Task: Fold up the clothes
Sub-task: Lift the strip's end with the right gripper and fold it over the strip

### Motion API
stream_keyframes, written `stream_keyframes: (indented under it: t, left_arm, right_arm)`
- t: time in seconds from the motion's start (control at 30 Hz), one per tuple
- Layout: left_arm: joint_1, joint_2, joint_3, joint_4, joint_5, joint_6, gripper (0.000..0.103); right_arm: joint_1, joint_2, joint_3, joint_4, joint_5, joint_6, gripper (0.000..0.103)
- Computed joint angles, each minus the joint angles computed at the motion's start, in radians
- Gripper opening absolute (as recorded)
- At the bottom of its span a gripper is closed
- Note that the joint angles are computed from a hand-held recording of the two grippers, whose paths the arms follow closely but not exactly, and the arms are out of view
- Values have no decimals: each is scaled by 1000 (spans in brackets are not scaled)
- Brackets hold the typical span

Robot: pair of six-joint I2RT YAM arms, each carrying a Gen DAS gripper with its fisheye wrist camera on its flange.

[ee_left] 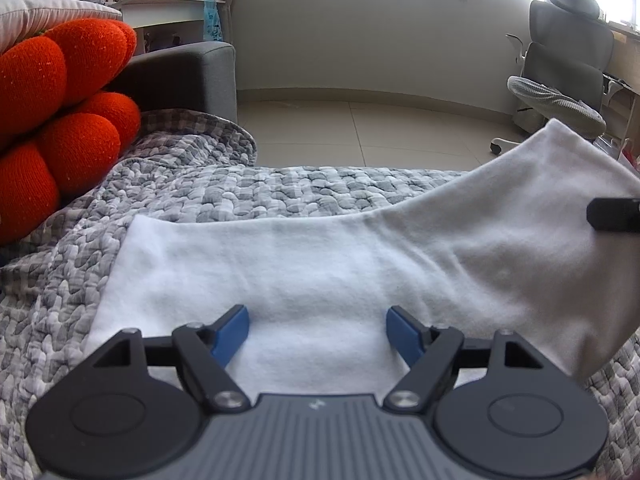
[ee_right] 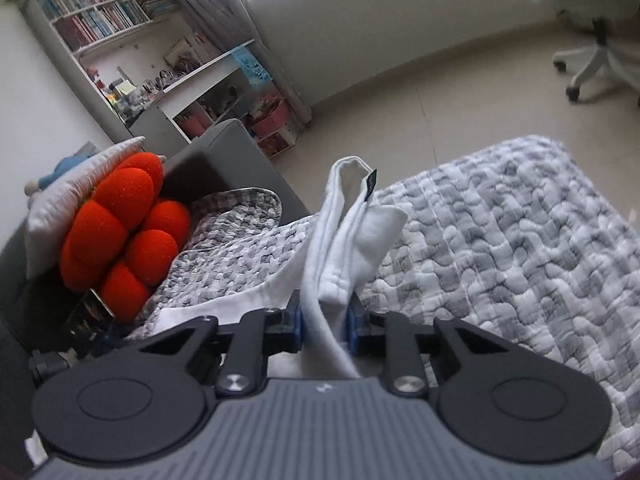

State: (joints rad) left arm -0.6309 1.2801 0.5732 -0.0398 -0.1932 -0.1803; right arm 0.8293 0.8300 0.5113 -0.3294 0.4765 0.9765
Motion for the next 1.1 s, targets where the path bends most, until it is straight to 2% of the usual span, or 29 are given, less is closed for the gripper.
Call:
stream_keyframes:
  t: [0.17,0.33,0.57,0.63,0.73,0.9,1.1]
  left_arm:
    - [-14,-2,-6,8,-20,18,77]
    - [-29,-5,-13,16,-37,35,77]
    - [-2,-29,-14,3,8,2,77]
    - [-17,-21,-14,8,-5,17,77]
    - [-65,-8,-26,35,-74,49,77]
    - [-51,-20,-15,1,-50,37,77]
    - [-105,-20,-36,37,-113,99,76]
  right_arm:
    - [57,53,45,-23,85,18,24]
    - [83,104,66,-21,121,38,24]
    - [99,100,66,-7,144,62,24]
    - [102,86,59,2,149,70,24]
    - [107,95,68,9,154,71,24]
    - [99,106,73,1,146,91,24]
    - [132,129,95,17,171,74,23]
